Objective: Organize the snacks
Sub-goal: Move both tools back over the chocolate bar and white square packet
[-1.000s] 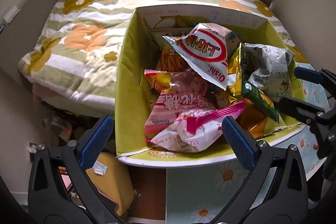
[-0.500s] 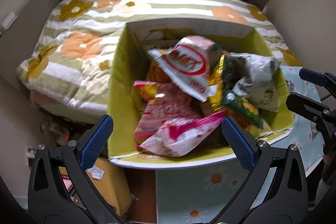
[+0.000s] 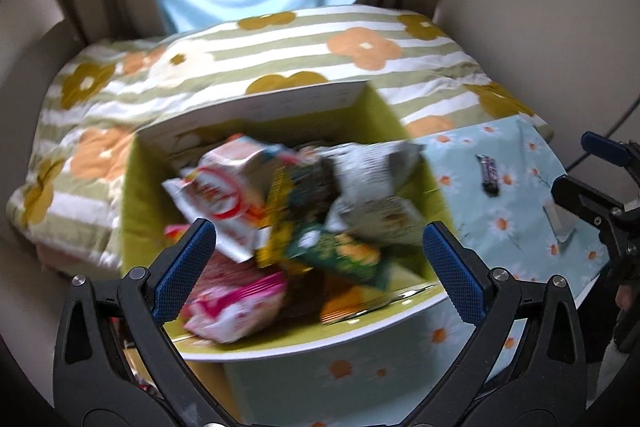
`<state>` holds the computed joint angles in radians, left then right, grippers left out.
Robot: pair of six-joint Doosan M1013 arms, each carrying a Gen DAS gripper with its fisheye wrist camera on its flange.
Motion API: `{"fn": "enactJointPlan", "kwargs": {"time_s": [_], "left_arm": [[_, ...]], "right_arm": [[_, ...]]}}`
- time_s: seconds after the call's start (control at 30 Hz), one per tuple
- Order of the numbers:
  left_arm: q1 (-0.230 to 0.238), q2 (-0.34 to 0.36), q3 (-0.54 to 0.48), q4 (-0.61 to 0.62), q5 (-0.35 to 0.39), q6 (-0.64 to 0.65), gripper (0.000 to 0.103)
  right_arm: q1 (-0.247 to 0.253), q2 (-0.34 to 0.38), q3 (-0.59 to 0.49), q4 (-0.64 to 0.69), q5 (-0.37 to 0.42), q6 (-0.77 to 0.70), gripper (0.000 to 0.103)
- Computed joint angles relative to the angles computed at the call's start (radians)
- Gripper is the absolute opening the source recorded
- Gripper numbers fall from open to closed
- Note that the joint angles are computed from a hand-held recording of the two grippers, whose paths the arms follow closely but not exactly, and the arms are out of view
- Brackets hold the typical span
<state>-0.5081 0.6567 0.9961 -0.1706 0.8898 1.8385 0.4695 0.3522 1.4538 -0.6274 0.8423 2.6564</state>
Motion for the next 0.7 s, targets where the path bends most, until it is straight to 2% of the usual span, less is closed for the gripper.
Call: {"fn": "enactJointPlan", "kwargs": {"time_s": [0.17, 0.37, 0.53, 0.7], "left_arm": [[-0.059, 0.003, -0.01, -0.02, -0.008, 0.007, 0.103], [-0.142, 0.029, -0.04, -0.008, -0.005, -0.038, 0.103], [-0.202, 0.073, -0.088, 0.029, 0.018, -0.111, 0.103], [-0.248, 0.122, -0.129, 0.084, 0.033, -0.166, 0.103]], "right_arm": [[-0.022, -0.082, 0.11, -0.05, 0.029, 0.109, 0.103], [-0.072, -0.164, 0.231, -0.013, 0.066, 0.097, 0.103], [-0.128, -0.23, 0.341, 0.027, 0.005, 0.082, 0.103], [-0.167, -0.26, 0.416, 0.057, -0.043, 0.064, 0.103]]}}
